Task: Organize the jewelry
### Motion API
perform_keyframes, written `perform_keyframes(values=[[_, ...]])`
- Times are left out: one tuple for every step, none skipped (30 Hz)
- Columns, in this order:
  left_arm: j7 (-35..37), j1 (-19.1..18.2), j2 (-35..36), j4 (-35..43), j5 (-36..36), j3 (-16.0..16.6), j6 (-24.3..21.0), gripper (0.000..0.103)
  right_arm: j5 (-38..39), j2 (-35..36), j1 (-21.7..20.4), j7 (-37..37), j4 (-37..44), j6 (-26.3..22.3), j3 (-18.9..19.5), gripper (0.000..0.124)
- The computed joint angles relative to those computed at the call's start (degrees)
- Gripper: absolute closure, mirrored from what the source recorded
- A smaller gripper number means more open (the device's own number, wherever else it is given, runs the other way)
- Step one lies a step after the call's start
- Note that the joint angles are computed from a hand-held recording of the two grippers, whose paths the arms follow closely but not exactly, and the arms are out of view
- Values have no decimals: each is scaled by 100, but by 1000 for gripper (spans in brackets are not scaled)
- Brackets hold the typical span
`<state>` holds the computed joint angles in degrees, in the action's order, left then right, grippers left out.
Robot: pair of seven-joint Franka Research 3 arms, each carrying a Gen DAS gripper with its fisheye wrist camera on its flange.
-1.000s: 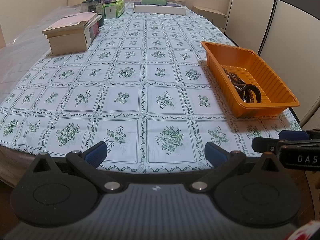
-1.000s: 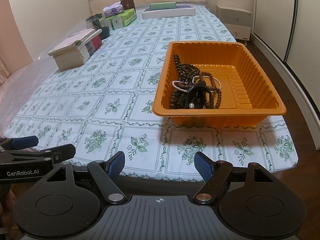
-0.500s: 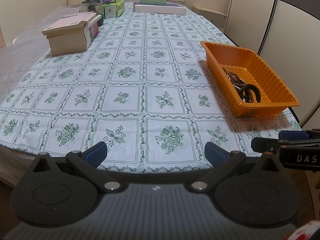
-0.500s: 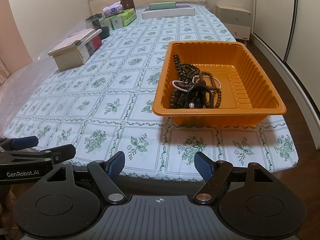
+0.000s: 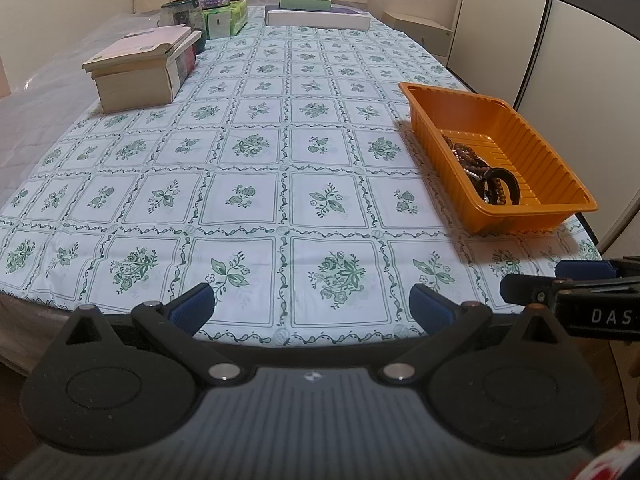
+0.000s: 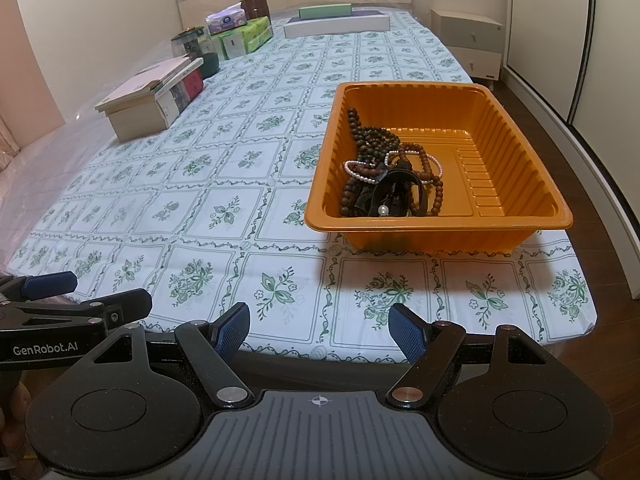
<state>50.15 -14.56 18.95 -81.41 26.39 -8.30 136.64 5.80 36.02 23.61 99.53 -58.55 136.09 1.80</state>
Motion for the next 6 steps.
perform_keyframes(values=[[-2,2,-1,-6,-3,1,10,0,3,-1,-3,-3,-9,9,0,48],[-23,-2,-7,-15,8,6,24,0,2,-2,-1,-3,-9,8,0,48],[-63,-11,-19,-37,40,18,54,0,-1,-1,2,-1,-1,-1,-2,48],[-98,-11,-43,-75,70,29,98,0,-1,0,-1,-7,-5,5,-2,48],[-119,-11,-52,-87,94,34,121,0,1,0,1,0,0,1,-2,48],[-107,-2,-49,-83,89,28,128,0,2,2,0,0,-3,5,-2,48]])
